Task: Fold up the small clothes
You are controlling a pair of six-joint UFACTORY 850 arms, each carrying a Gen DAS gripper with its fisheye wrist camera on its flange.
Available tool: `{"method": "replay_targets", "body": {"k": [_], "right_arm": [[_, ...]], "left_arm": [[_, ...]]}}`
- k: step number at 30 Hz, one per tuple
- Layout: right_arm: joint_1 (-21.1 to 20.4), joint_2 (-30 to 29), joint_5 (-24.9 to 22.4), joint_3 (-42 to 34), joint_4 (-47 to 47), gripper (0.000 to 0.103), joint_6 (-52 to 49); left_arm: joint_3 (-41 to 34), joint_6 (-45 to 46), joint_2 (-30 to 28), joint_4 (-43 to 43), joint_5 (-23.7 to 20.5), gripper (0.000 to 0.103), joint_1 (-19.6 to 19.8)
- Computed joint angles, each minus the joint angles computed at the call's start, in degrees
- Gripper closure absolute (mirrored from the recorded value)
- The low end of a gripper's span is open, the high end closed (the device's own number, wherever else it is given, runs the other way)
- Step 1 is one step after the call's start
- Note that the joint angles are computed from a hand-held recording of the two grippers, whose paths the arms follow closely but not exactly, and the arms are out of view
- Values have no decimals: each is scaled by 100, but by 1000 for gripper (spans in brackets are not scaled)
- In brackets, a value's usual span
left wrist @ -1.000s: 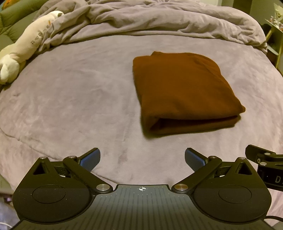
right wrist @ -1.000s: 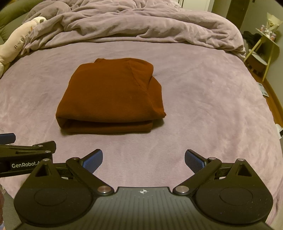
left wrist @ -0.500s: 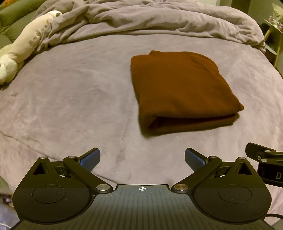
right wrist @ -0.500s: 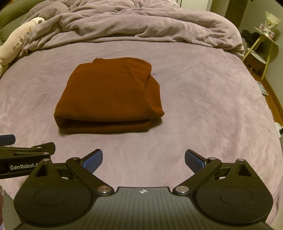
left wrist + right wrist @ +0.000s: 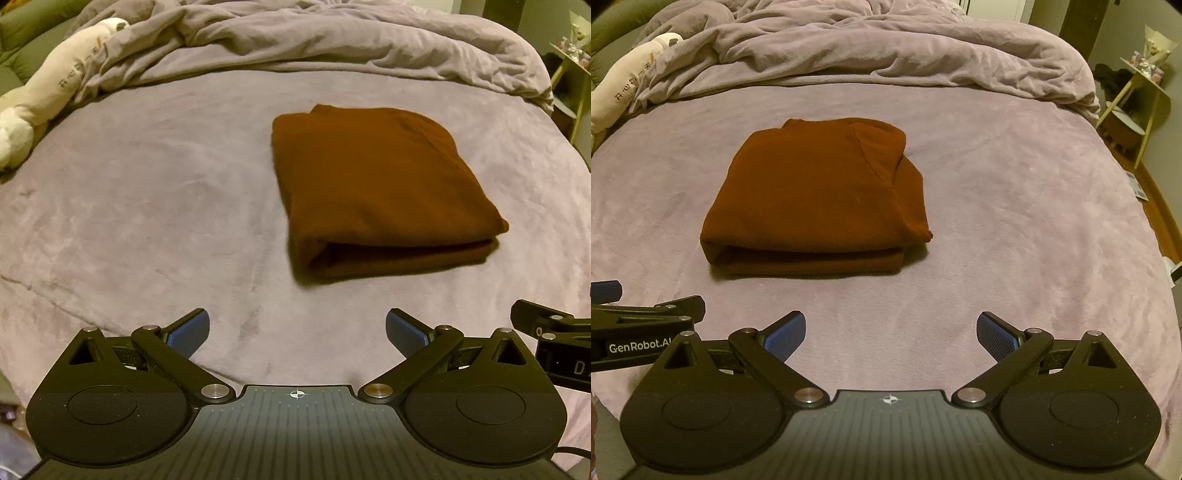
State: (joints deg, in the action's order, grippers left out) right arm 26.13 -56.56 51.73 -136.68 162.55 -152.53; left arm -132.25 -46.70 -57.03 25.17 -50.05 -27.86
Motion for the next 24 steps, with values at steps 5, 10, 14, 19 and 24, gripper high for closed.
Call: {"method": "replay_targets", "body": {"k": [5, 10, 14, 19, 24], "right_arm": [[10, -45, 45, -70, -27, 4, -24], [18, -66, 62, -105, -37, 4, -23], [22, -78, 53, -122, -40, 4, -34], [22, -88, 58, -135, -46, 4, -23], [14, -96, 55, -164, -28, 4, -14]], "left_arm": [[104, -100, 57, 45, 61, 0, 2], [288, -181, 171, 1, 267, 0, 21], [397, -184, 229, 60, 328, 0, 9], [380, -137, 210, 81, 280, 0, -3], [321, -117, 181, 115, 232, 0, -12]]}}
